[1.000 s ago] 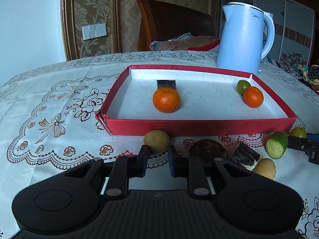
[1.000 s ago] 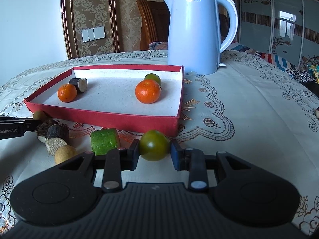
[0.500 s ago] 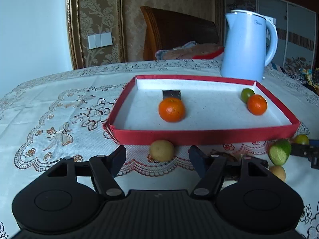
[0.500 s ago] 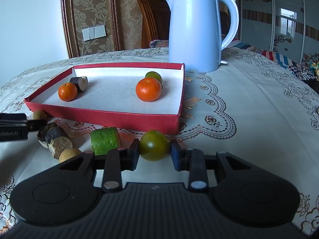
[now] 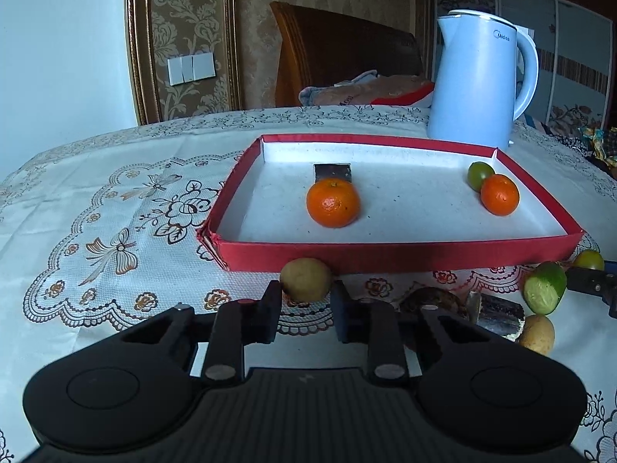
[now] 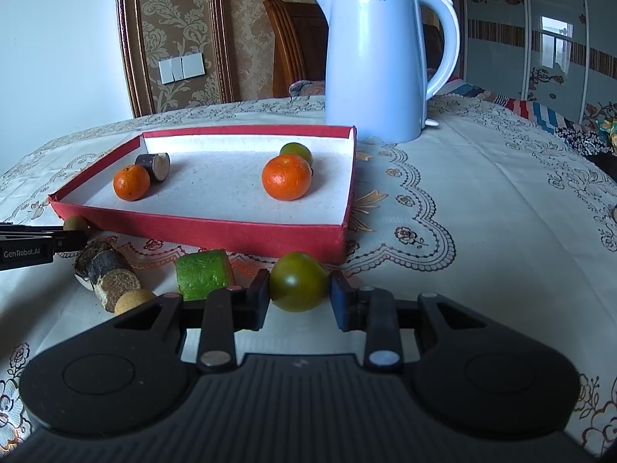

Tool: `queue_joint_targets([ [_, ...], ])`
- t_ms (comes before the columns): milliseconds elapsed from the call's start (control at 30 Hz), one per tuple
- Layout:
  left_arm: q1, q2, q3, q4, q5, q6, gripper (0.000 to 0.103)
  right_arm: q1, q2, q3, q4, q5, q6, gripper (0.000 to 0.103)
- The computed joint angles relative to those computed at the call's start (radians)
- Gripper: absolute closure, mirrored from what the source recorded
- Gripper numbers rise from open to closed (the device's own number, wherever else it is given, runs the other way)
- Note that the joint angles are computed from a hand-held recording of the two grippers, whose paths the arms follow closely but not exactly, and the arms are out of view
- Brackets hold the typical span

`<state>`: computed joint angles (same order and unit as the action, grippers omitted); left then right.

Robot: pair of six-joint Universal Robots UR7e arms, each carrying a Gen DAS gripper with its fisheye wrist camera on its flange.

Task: Organize fruits
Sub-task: 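Lift the potato over the tray rim with the left tool while the right tool carries the tomato in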

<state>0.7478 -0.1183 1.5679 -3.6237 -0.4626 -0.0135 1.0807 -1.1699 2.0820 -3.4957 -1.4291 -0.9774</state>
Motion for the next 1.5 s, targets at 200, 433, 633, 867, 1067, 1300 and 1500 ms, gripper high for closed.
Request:
queue_joint_targets([
  [200,-0.028,0.046,-0.027,-0.188,0.036,0.172,0.077,-0.017,-0.004,0.019,-0.05,0.055,0.005,0.072],
  [433,-0.033,0.063,-0.072,-0.293,0.046,0.258,0.077,-0.014,0.003,0.026,-0.107,0.073,0.008,0.072],
  [633,-0.009,0.044,-0.103,-0.204,0.054,0.197,0.076,0.024,0.024,-0.021,-0.106,0.051,0.026,0.072],
  [867,0.036,0.025,-0.154,-0.04,0.055,0.093,0.076,0.098,0.08,-0.116,-0.023,-0.058,0.014,0.072],
  [1067,0.065,0.025,-0.191,0.073,0.066,0.028,0.077,0.132,0.151,-0.189,0.003,-0.16,0.018,0.072],
  [1300,0.082,0.055,-0.255,0.134,0.081,0.036,0.076,0.149,0.194,-0.248,0.038,-0.226,0.047,0.072],
  [1500,0.081,0.103,-0.319,0.081,0.114,0.133,0.077,0.164,0.23,-0.286,0.009,-0.254,0.047,0.072],
])
